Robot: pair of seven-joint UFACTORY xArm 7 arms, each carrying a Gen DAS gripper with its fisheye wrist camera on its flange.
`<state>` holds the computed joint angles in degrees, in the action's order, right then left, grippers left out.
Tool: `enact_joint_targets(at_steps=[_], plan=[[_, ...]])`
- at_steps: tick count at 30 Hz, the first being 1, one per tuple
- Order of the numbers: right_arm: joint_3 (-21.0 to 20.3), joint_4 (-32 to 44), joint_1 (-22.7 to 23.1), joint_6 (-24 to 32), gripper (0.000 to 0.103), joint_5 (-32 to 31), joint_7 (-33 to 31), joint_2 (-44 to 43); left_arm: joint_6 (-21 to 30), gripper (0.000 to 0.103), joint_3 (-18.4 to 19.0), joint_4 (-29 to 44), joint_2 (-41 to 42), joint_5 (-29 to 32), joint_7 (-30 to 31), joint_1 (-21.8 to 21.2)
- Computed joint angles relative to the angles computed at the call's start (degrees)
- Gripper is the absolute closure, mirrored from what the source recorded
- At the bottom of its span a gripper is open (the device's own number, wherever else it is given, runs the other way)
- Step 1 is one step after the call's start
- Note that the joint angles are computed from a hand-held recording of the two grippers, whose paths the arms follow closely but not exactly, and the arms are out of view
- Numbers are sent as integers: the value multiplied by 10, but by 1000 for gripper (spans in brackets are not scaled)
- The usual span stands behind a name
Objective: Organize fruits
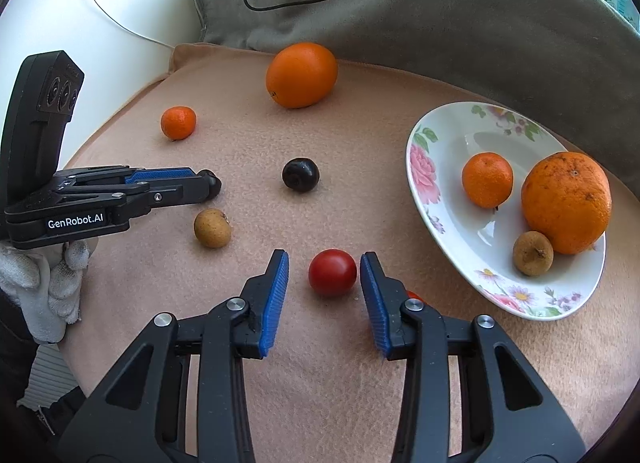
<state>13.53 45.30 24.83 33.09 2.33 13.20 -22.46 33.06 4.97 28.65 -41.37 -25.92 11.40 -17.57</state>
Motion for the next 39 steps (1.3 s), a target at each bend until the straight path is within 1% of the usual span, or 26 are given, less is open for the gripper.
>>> enact_joint_targets(at_steps=[4,6,10,15,27,32,39], plan=[[7,8,-4,7,66,-13,4,9,1,76,1,1,5,1,4,-1],[10,13,-6,12,70,-22,7,15,1,77,0,2,7,1,5,-2],[12,15,-7,12,76,-33,13,19,1,81,5,3,10,-4,11,-5],[10,14,-5,10,77,-34,15,19,-2,83,-2,1,8,1,14,-2],[3,-3,0,-11,77,-15,15,-10,-9,83,3,-1,-7,-6,5,-4],[-1,-15,-1,-18,77,-5,20,-38,-10,83,2,2,-19,-10,3,-13],[-7,-27,-13,-17,77,-3,24,-88,-22,83,3,23,-12,-24,9,-40]])
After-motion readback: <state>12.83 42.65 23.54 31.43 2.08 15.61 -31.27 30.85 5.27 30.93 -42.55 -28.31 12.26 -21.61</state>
